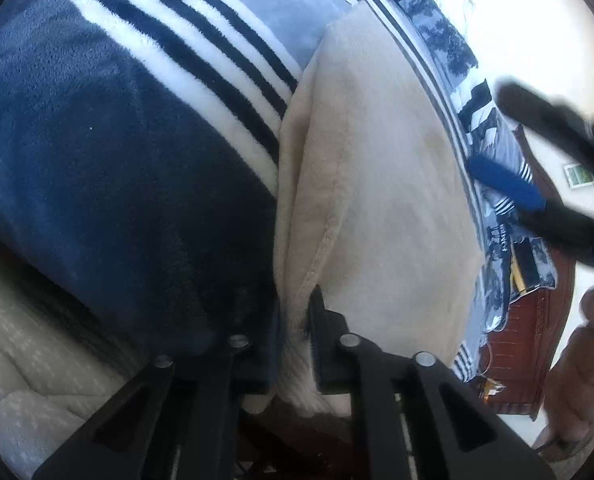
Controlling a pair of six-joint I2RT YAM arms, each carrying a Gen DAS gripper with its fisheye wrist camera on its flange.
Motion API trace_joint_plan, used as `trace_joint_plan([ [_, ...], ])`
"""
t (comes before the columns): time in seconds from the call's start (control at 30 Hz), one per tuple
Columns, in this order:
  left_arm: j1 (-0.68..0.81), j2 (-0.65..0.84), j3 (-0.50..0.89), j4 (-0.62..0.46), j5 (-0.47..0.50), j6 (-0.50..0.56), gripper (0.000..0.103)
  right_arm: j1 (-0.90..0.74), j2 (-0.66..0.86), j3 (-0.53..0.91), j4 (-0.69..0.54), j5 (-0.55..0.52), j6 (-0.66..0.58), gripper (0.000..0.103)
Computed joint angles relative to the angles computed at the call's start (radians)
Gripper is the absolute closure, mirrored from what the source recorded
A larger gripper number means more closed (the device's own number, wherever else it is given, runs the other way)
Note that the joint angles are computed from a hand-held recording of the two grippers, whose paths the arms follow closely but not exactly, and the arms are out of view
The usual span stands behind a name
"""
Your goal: Fold small clothes
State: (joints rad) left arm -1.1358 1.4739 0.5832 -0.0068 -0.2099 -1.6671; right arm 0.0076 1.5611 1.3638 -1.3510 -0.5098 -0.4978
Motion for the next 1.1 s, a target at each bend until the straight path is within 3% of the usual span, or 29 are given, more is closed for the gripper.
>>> trace_joint_plan([
  [0.03,-0.003,0.002,0.003,-0.012,0.000,-0.003,0.078,0.026,0.001,0.003,0.009,0.016,0.017,0.037],
  [0.1,-0.005,0.017,0.028,-0.041,-0.001,0.033,0.078,0.070,0.007,0.009,0.019,0.035,0.047,0.037],
  [0.23,0.015,0.028,0.014,0.023,0.023,0.059,0.092,0.153,0.030,0.006,0.055,0.082,0.097,0.037],
  [0.3,0.015,0.009,-0.008,0.059,0.020,0.059,0.094,0.185,0.049,0.010,0.067,0.114,0.123,0.037],
  [0.5,-0.093,-0.117,-0.014,0.028,-0.190,0.088,0.095,0.296,0.161,0.080,0.063,0.148,0.204,0.037],
  [0.63,-0.084,-0.104,-0.005,0.036,-0.175,0.094,0.095,0.419,0.224,0.092,0.115,0.366,0.278,0.037],
  [0.8,-0.088,-0.128,-0.008,0.021,-0.187,0.091,0.095,0.518,0.296,0.074,0.159,0.539,0.301,0.039],
  [0.87,-0.110,-0.150,-0.018,0.004,-0.202,0.073,0.095,0.554,0.281,0.038,0.196,0.603,0.296,0.048],
  [0.97,-0.147,-0.148,0.022,-0.039,-0.245,0.053,0.095,0.585,0.222,-0.001,0.231,0.712,0.286,0.097],
  [1.1,-0.212,-0.142,0.119,-0.179,-0.323,0.032,0.095,0.494,0.147,0.021,0.189,0.587,0.240,0.098],
])
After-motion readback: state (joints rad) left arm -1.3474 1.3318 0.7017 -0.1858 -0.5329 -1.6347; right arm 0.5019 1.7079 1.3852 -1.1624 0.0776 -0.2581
